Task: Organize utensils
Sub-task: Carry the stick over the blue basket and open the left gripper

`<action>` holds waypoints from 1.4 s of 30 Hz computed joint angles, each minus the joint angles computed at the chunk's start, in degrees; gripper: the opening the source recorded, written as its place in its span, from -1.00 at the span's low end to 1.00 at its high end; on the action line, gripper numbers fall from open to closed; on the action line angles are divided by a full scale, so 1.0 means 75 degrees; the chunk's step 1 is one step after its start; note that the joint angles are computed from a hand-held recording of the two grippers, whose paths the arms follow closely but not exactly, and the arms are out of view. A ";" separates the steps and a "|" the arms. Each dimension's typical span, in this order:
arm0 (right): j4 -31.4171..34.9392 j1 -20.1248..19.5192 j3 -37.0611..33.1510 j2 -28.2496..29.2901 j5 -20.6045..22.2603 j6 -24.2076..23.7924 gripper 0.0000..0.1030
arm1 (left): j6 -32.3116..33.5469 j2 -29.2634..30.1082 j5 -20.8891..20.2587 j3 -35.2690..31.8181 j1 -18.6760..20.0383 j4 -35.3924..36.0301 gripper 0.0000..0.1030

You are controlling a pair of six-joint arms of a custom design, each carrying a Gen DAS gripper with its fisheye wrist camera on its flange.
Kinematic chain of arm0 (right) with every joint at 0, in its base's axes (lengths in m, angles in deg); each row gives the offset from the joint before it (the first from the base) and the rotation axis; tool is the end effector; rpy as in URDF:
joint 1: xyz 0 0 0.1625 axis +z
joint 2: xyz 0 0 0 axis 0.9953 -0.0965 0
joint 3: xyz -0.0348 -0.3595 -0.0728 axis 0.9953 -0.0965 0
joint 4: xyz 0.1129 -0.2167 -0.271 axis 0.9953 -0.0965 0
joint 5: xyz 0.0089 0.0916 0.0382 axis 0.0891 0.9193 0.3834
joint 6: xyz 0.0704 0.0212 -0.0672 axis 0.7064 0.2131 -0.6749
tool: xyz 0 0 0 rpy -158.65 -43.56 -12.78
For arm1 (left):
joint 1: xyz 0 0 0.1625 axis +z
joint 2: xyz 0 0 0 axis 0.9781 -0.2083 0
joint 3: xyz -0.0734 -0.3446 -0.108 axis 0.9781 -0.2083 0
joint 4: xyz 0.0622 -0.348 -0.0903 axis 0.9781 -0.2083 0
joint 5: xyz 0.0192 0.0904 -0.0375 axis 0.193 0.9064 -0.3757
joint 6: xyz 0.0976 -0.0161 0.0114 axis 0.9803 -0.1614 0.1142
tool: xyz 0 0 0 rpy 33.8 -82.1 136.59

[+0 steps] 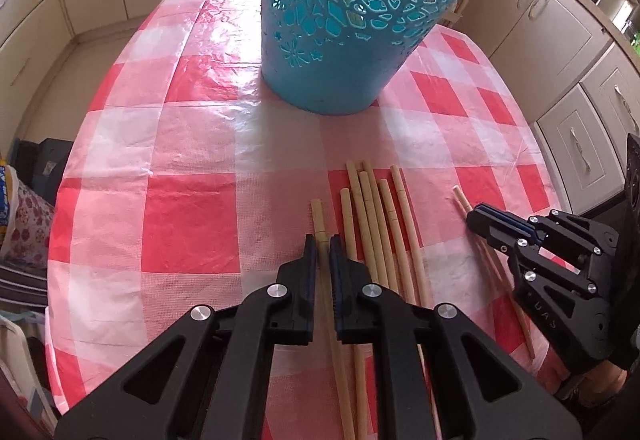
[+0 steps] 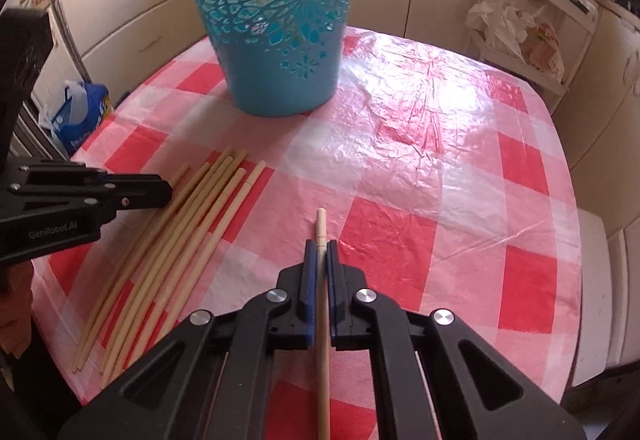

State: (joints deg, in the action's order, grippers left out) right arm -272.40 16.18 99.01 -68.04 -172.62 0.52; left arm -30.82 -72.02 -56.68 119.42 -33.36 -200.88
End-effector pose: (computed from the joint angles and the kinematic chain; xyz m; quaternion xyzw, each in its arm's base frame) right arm 0.1417 -0.3469 0.1321 0.0593 -0.9015 0.3189 0.2866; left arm -0.2023 -0.4486 0.0654 0.2797 0.9321 -0.0776 0.2165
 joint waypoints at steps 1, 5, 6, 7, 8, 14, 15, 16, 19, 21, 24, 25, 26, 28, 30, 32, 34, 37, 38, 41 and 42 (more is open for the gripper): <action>-0.0288 -0.0158 0.0212 -0.0123 0.0341 0.0169 -0.89 | 0.0039 -0.0010 -0.0059 -0.0050 0.0027 0.0083 -0.89; -0.1734 -0.0752 0.0896 -0.0118 0.1556 0.0470 -0.89 | 0.0068 -0.0204 -0.0335 -0.0015 0.0148 0.0045 -0.91; -0.2050 -0.0876 0.1010 -0.0034 0.1728 0.0506 -0.89 | 0.0078 -0.0362 -0.0397 0.0084 0.0150 -0.0050 -0.91; -0.2257 -0.0974 0.1090 0.0019 0.1836 0.0550 -0.89 | 0.0094 -0.0510 -0.0551 0.0189 0.0159 -0.0291 -0.91; -0.2396 -0.1010 0.1125 0.0001 0.1912 0.0556 -0.89 | 0.0142 -0.0668 -0.0757 0.0320 0.0179 -0.0626 -0.91; -0.2925 -0.1311 0.1357 -0.0112 0.2432 0.0707 -0.89 | 0.0790 -0.1340 -0.1033 0.0980 -0.0198 -0.3449 -0.91; -0.2915 -0.1300 0.1348 -0.0111 0.2440 0.0716 -0.89 | 0.0949 -0.1376 -0.1029 0.1007 -0.0269 -0.4037 -0.91; -0.2897 -0.1288 0.1339 -0.0114 0.2439 0.0707 -0.89 | 0.1067 -0.1393 -0.1000 0.0974 -0.0336 -0.4456 -0.91; -0.3029 -0.1176 0.1278 0.0013 0.2299 0.0660 -0.89 | 0.1230 -0.1167 -0.0909 0.0566 -0.0544 -0.5319 -0.91; -0.3081 -0.1169 0.1268 0.0041 0.2280 0.0621 -0.89 | 0.1328 -0.1188 -0.0920 0.0360 -0.0619 -0.5554 -0.92; -0.3317 -0.1273 0.1386 0.0078 0.2381 0.0537 -0.89 | 0.1461 -0.1238 -0.0933 0.0028 -0.0735 -0.5545 -0.92; -0.3380 -0.1310 0.1415 0.0089 0.2427 0.0527 -0.89 | 0.1499 -0.1225 -0.0950 -0.0070 -0.0759 -0.5565 -0.92; -0.3404 -0.1319 0.1425 0.0099 0.2448 0.0541 -0.89 | 0.1519 -0.1243 -0.0945 -0.0138 -0.0800 -0.5512 -0.92; -0.3432 -0.1347 0.1433 0.0105 0.2484 0.0552 -0.89 | 0.1575 -0.1221 -0.0895 -0.0260 -0.0874 -0.5483 -0.92; -0.3460 -0.1359 0.1442 0.0122 0.2499 0.0542 -0.89 | 0.1640 -0.1208 -0.0860 -0.0343 -0.0921 -0.5517 -0.92; -0.3483 -0.1345 0.1442 0.0133 0.2466 0.0539 -0.89 | 0.1676 -0.1258 -0.0869 -0.0395 -0.0947 -0.5517 -0.92; -0.3469 -0.1349 0.1442 0.0130 0.2473 0.0538 -0.89 | 0.1781 -0.1205 -0.0792 -0.0471 -0.0984 -0.5653 -0.92; -0.3442 -0.1342 0.1433 0.0118 0.2464 0.0555 -0.89 | 0.1894 -0.1133 -0.0742 -0.0618 -0.0977 -0.5759 -0.92; -0.3441 -0.1337 0.1427 0.0124 0.2456 0.0555 -0.89 | 0.1924 -0.1107 -0.0744 -0.0671 -0.0957 -0.5748 -0.92; -0.3448 -0.1340 0.1431 0.0124 0.2458 0.0546 -0.89 | 0.2025 -0.0925 -0.0681 -0.0823 -0.0874 -0.5716 -0.92; -0.3459 -0.1345 0.1437 0.0122 0.2465 0.0542 -0.89 | 0.2060 -0.0816 -0.0634 -0.0868 -0.0838 -0.5762 -0.92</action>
State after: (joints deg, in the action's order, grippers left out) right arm -298.34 6.09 109.79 -67.12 -154.13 4.58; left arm -15.37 -78.14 -61.44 112.91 -39.65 -244.09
